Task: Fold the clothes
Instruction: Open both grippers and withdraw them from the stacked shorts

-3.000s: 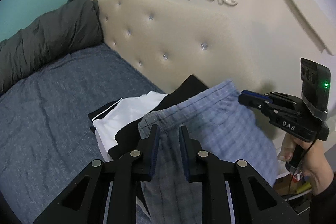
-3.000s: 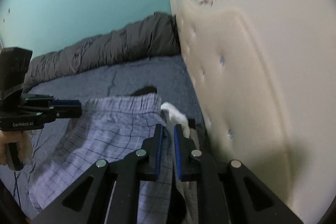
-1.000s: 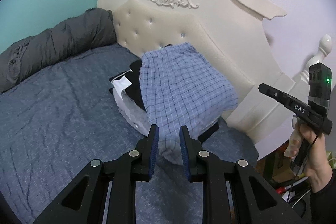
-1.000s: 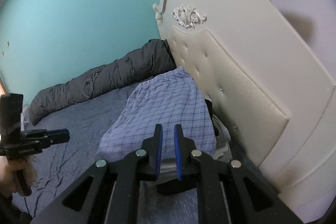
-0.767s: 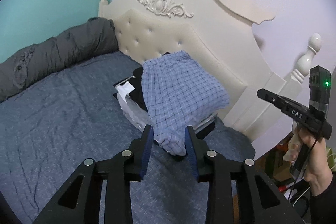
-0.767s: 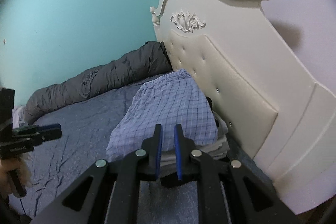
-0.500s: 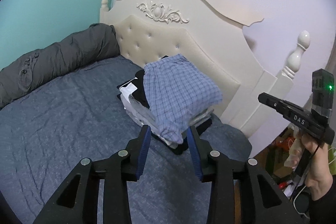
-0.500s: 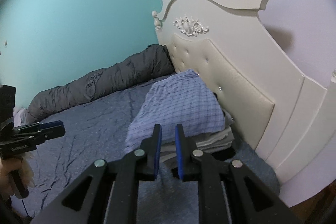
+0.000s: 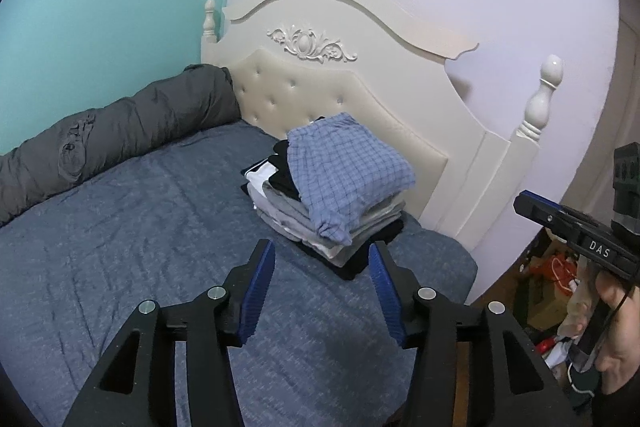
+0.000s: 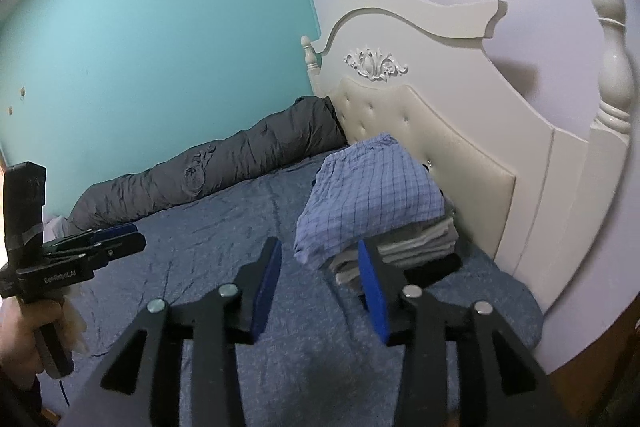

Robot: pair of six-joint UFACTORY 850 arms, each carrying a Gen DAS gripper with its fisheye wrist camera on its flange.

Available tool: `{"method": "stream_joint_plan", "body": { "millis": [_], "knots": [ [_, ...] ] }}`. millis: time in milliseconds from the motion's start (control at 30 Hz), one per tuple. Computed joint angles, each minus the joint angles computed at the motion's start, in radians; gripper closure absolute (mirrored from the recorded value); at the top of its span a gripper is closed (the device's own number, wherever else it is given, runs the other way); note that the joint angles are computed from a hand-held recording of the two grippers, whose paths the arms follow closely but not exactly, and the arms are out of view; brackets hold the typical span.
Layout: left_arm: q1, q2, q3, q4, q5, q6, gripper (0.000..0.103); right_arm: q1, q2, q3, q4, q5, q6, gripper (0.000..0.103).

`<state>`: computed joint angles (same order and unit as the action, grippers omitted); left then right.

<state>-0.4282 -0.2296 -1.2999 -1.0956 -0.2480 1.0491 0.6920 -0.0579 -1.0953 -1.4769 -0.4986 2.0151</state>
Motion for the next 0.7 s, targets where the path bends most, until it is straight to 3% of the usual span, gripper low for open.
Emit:
{"method": "stream_joint_plan", "body": {
  "millis": [300, 467, 700],
  "knots": [
    [0.008, 0.097, 0.113, -0.143, 0.01, 0.174, 0.045, 0.096, 0.026, 0.032, 0.05, -0.096, 0.012, 0.056],
    [0.002, 0.145, 0.169, -0.23, 0.022, 0.284, 0.039, 0.155, 0.029, 0.042, 0.059, -0.186, 0.033, 0.043],
    [0.001, 0.209, 0.238, -0.387, 0.033, 0.455, 0.031, 0.224, 0.019, 0.043, 0.095, -0.278, 0.035, 0.033]
  ]
}}
